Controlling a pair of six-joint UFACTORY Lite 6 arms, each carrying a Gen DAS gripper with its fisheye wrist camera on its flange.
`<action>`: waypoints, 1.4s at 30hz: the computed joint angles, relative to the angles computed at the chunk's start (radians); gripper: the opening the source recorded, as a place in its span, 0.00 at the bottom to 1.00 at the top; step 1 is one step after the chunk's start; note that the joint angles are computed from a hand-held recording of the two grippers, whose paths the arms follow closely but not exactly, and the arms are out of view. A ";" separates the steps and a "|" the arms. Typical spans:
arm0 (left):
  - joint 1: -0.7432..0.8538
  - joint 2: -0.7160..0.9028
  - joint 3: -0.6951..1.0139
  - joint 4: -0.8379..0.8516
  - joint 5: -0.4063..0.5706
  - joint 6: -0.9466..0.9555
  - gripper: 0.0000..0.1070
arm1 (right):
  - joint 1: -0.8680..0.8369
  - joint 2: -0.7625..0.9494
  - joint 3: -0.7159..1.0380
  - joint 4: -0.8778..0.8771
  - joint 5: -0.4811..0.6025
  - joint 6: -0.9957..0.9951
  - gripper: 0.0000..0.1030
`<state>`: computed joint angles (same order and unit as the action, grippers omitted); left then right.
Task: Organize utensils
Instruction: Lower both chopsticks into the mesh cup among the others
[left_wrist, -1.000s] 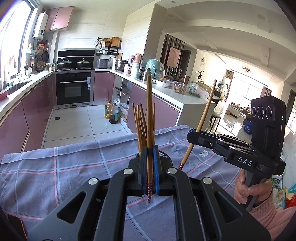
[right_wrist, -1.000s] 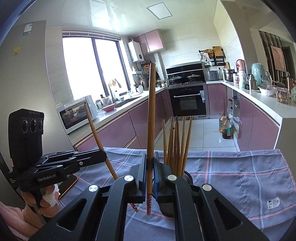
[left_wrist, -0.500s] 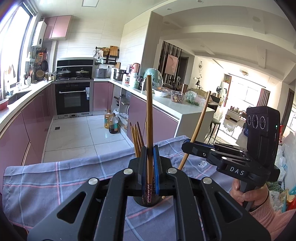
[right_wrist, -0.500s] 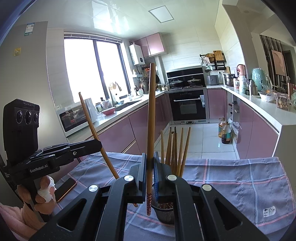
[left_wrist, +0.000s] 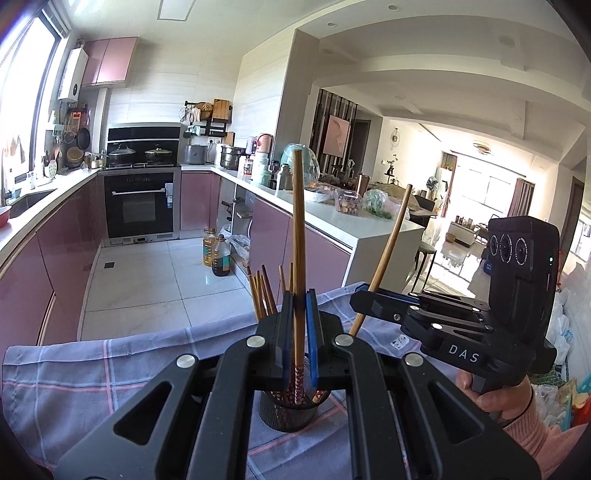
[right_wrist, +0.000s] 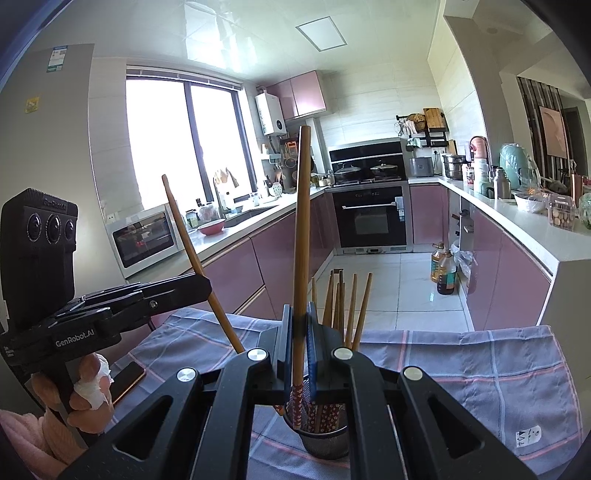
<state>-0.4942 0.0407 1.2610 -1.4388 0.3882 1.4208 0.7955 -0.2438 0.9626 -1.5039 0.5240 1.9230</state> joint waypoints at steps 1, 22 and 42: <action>-0.003 0.002 0.001 -0.002 -0.002 0.000 0.07 | -0.001 0.007 0.007 0.002 0.000 -0.003 0.06; -0.038 0.168 0.161 0.131 -0.033 -0.161 0.07 | -0.025 0.069 0.043 0.045 -0.002 -0.023 0.06; -0.035 0.212 0.208 0.259 -0.019 -0.285 0.07 | -0.090 0.098 0.035 0.058 -0.065 -0.022 0.06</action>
